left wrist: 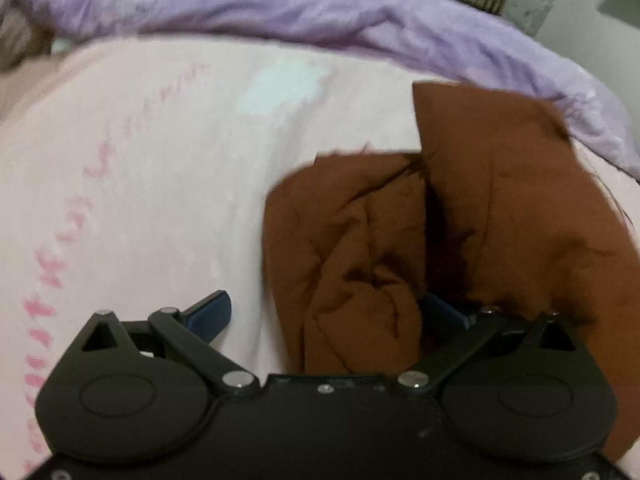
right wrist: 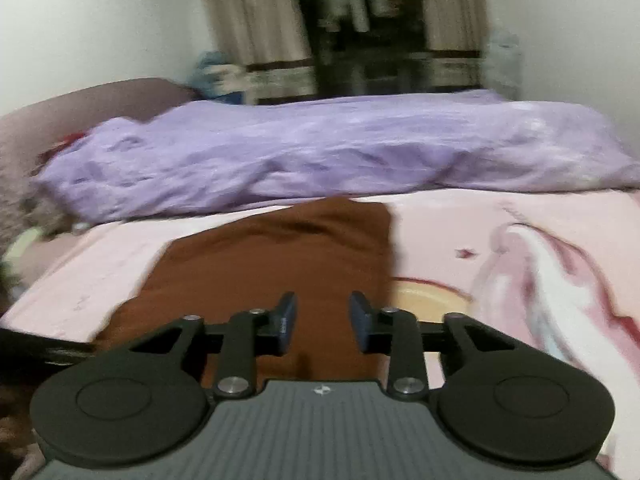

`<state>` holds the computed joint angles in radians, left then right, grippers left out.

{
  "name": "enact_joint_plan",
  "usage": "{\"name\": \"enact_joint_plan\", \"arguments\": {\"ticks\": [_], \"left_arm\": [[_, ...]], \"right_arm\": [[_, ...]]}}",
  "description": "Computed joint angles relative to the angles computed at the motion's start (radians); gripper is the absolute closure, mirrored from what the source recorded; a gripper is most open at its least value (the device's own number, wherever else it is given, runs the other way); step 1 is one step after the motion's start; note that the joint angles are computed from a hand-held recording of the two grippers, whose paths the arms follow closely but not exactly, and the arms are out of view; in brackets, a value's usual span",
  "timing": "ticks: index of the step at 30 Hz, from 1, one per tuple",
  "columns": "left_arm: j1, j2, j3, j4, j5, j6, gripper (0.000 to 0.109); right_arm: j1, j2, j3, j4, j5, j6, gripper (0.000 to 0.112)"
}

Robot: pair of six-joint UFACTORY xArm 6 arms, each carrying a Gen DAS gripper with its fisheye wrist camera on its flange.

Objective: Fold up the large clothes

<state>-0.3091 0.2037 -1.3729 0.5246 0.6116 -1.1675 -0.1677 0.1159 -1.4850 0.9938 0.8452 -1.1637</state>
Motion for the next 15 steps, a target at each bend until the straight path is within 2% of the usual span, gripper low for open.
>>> {"name": "enact_joint_plan", "arguments": {"ticks": [1, 2, 4, 5, 7, 9, 10, 11, 12, 13, 15], "left_arm": [[0.008, -0.003, 0.02, -0.003, -0.032, -0.022, 0.006], [0.013, -0.011, 0.038, 0.003, -0.054, -0.038, 0.006], [0.009, -0.012, 0.042, 0.037, -0.052, -0.062, 0.006], [0.006, -0.013, 0.042, 0.056, -0.05, -0.076, 0.006], [0.007, -0.025, 0.058, 0.033, -0.069, -0.053, 0.006], [0.017, -0.043, 0.067, -0.095, -0.094, 0.032, 0.006], [0.02, -0.069, 0.095, -0.123, -0.135, 0.053, 0.006], [0.022, -0.088, 0.122, -0.142, -0.184, 0.08, 0.006], [0.022, -0.086, 0.122, -0.2, -0.209, 0.14, 0.007], [0.021, -0.077, 0.122, -0.278, -0.229, 0.21, 0.006], [0.021, -0.04, 0.109, -0.439, -0.256, 0.335, 0.006]], "right_arm": [[0.017, 0.02, -0.001, -0.066, 0.009, 0.04, 0.095], [0.034, 0.025, 0.026, -0.089, -0.024, 0.041, 0.095], [0.07, -0.001, 0.125, -0.011, -0.156, -0.056, 0.095], [0.078, -0.017, 0.152, 0.024, -0.189, -0.098, 0.095], [0.069, -0.027, 0.142, 0.017, -0.172, -0.107, 0.091], [0.042, -0.019, 0.092, -0.015, -0.113, -0.112, 0.087], [0.03, -0.011, 0.068, -0.033, -0.102, -0.103, 0.067], [0.025, -0.006, 0.054, -0.066, -0.111, -0.07, 0.026], [0.021, 0.007, 0.033, -0.115, -0.121, -0.011, 0.009], [0.008, 0.037, -0.009, -0.157, -0.097, 0.048, 0.009], [-0.037, 0.123, -0.13, -0.169, 0.066, 0.166, 0.009]]}}
